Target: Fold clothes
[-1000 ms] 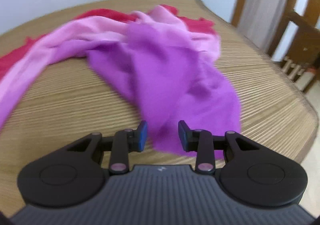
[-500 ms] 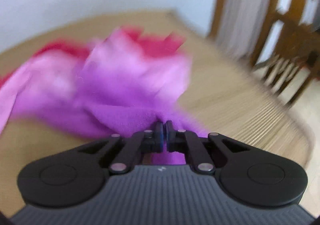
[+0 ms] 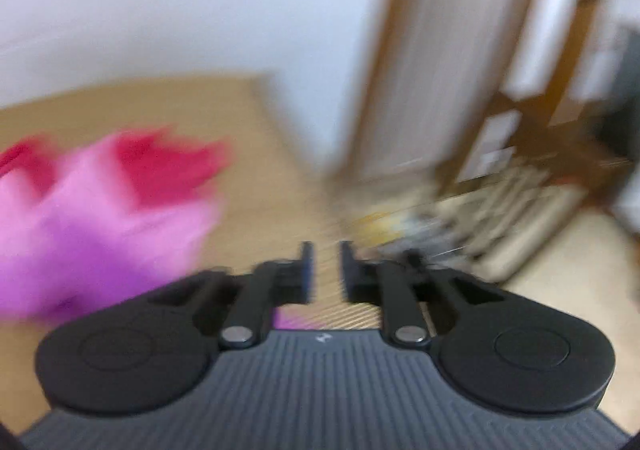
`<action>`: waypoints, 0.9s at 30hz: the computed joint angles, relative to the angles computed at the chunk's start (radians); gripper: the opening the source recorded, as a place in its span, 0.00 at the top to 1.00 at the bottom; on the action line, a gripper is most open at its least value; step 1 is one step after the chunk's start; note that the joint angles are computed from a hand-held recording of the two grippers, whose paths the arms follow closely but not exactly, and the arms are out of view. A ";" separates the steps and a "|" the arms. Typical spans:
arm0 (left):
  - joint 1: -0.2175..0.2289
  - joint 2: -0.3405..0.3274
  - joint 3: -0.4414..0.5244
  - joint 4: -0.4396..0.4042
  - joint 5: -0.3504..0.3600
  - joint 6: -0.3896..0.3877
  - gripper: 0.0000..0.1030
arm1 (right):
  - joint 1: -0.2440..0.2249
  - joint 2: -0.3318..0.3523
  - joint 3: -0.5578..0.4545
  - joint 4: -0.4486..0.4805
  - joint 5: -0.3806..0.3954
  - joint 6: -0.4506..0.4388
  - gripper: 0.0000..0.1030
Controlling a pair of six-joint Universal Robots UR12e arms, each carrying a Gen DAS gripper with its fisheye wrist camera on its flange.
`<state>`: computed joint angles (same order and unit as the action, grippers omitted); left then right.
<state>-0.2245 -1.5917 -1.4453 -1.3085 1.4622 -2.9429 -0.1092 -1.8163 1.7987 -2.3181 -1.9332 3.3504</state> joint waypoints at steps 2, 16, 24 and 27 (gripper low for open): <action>-0.008 -0.006 0.002 0.021 0.018 -0.033 0.96 | 0.011 0.031 0.015 -0.060 0.087 -0.050 0.50; -0.041 -0.047 -0.010 0.061 0.071 -0.093 0.93 | 0.080 0.183 -0.062 -0.085 0.018 -0.092 0.90; -0.051 -0.001 0.002 -0.027 -0.056 0.027 0.93 | -0.008 0.067 -0.057 -0.109 -0.250 -0.080 0.91; -0.061 -0.004 0.006 -0.050 -0.058 0.035 0.91 | -0.037 0.029 -0.059 0.072 -0.229 -0.131 0.89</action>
